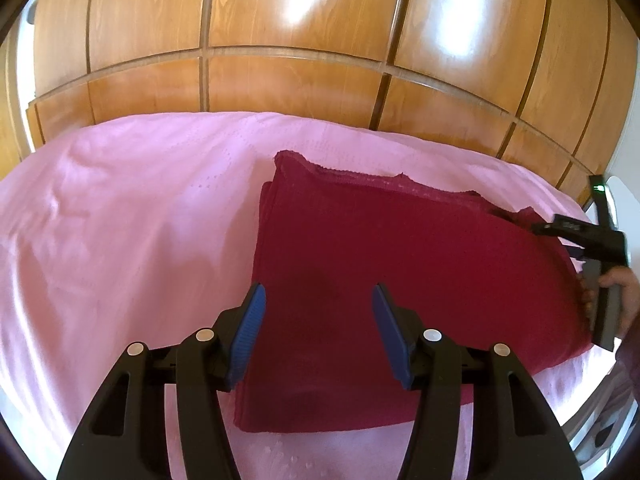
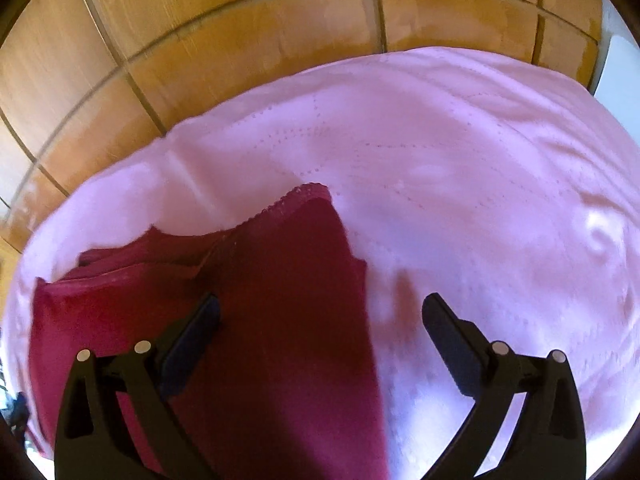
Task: Fold small clothes
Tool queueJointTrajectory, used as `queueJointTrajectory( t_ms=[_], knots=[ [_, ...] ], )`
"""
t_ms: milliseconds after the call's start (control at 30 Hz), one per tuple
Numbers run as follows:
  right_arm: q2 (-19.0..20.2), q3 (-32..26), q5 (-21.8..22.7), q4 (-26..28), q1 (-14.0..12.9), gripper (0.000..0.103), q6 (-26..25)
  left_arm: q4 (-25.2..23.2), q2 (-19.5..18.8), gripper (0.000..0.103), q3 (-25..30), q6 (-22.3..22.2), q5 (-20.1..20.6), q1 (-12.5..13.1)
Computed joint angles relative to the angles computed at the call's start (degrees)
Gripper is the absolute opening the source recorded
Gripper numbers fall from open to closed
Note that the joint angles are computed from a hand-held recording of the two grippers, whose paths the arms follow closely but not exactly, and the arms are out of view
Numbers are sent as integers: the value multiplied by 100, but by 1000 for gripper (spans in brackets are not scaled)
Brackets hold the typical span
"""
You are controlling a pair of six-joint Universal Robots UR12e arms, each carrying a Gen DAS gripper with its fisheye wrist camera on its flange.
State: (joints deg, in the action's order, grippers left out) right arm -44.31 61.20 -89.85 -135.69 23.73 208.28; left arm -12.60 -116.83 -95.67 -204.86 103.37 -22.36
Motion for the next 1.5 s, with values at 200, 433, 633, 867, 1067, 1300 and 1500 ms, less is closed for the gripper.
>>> queueJointTrajectory(
  t_ms=[200, 433, 633, 867, 1067, 1300, 1500],
  knots=[
    [-446, 786, 945, -705, -219, 101, 481, -4, 8, 54, -39, -74, -72, 9],
    [-743, 1412, 2003, -1030, -327, 100, 493, -38, 6, 54, -74, -111, -105, 4],
    [-872, 1790, 2117, -1480, -311, 100, 695, -76, 1, 54, -90, -97, -64, -18],
    [-974, 1998, 2263, -1680, -341, 98, 719, -113, -33, 54, -105, -94, -109, -6],
    [-1003, 2137, 2345, -1926, -397, 89, 928, 664, 116, 54, -373, -470, -801, 156],
    [-1014, 2229, 2568, -2089, -432, 33, 1011, 394, 49, 54, -260, -24, -1327, 158],
    [-975, 2061, 2719, -1810, -385, 33, 874, 140, -45, 52, -185, -8, -1625, 237]
  ],
)
